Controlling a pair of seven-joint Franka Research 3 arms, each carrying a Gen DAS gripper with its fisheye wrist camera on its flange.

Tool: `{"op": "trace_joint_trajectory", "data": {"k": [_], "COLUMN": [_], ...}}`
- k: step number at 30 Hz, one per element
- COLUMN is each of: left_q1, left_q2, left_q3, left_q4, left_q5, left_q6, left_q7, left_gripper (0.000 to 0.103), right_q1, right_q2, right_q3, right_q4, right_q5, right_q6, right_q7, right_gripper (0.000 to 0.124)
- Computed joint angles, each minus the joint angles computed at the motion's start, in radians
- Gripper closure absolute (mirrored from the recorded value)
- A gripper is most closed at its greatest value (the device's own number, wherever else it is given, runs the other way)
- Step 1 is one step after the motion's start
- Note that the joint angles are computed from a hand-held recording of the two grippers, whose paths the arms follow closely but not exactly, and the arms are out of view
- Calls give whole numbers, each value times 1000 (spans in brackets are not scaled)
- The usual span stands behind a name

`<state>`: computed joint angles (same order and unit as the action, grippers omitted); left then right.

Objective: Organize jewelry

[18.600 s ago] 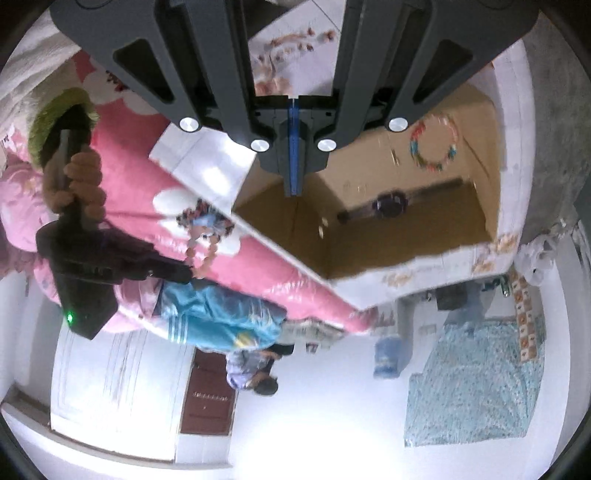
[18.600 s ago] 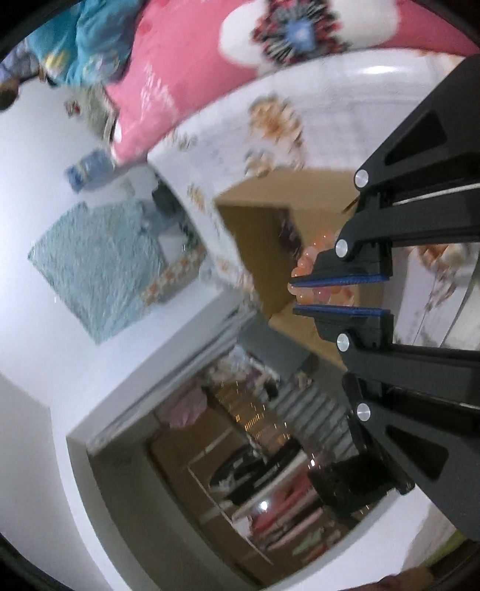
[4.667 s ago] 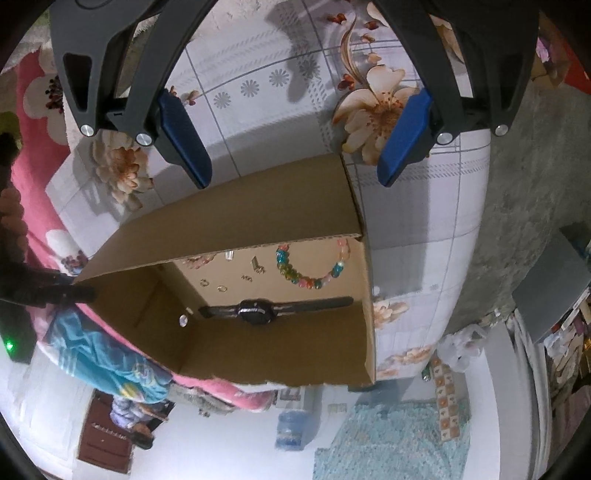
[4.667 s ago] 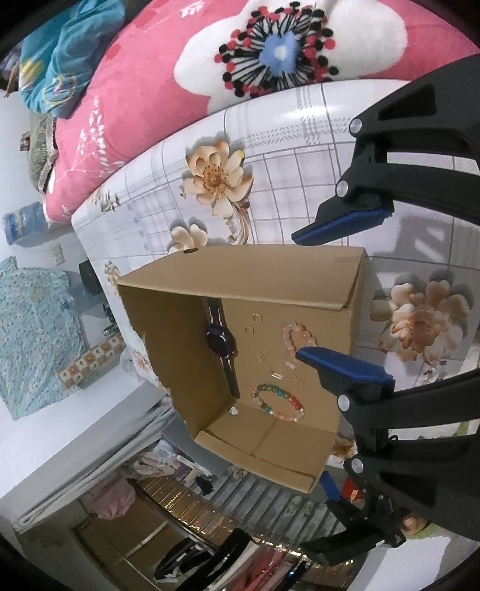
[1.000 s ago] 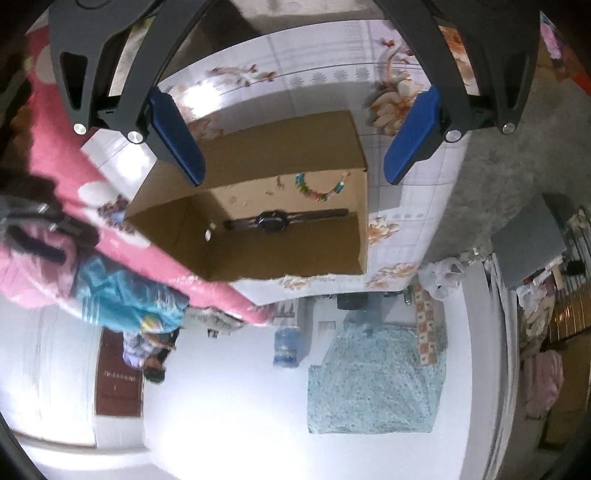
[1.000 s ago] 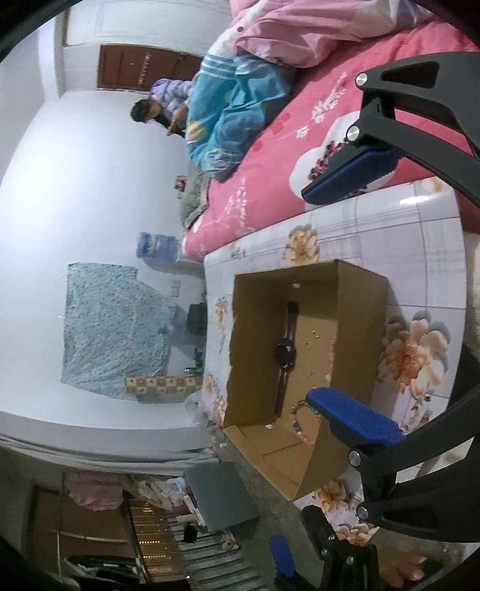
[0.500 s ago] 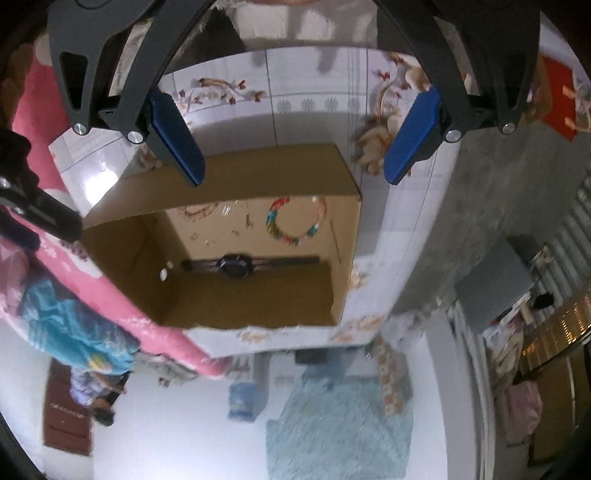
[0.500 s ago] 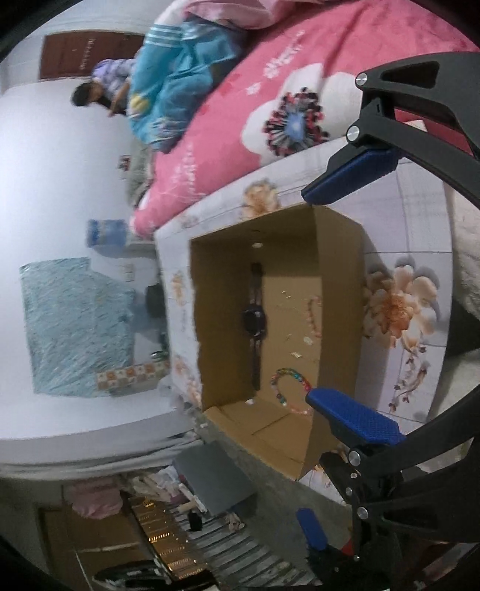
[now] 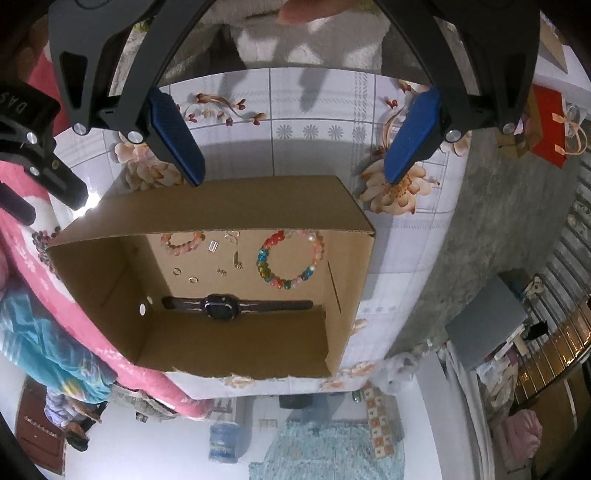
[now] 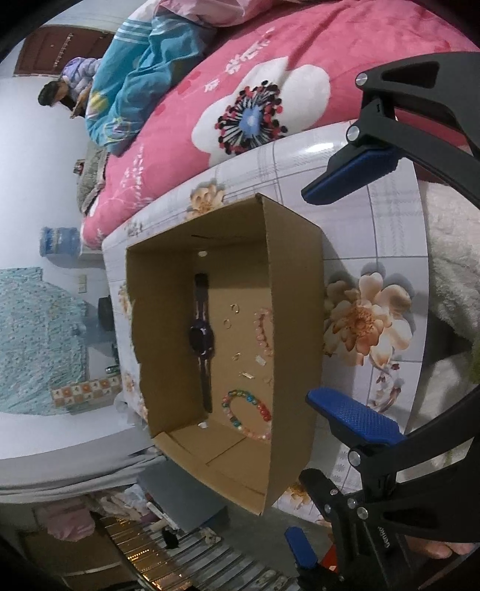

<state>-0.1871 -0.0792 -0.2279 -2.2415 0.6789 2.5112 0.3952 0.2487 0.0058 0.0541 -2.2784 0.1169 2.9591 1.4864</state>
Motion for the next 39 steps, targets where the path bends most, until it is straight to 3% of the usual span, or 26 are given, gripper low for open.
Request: {"op": "trace_joint_trajectory", "data": {"k": [16, 39], "left_q1": [2, 3], "left_q2": [28, 33], "left_q3": [14, 16], "left_q4": [22, 28], "left_q5": [-91, -80], "left_q6": [-1, -3], "left_q7": [55, 42], "left_gripper": [9, 9], "right_q1": [7, 10], "right_q2": [28, 42], "right_q3": [-3, -7], "right_q4": [43, 59], "right_q5": [-8, -13], "right_q6": [-60, -78], "right_q7": [0, 6], "right_gripper": [27, 27]}}
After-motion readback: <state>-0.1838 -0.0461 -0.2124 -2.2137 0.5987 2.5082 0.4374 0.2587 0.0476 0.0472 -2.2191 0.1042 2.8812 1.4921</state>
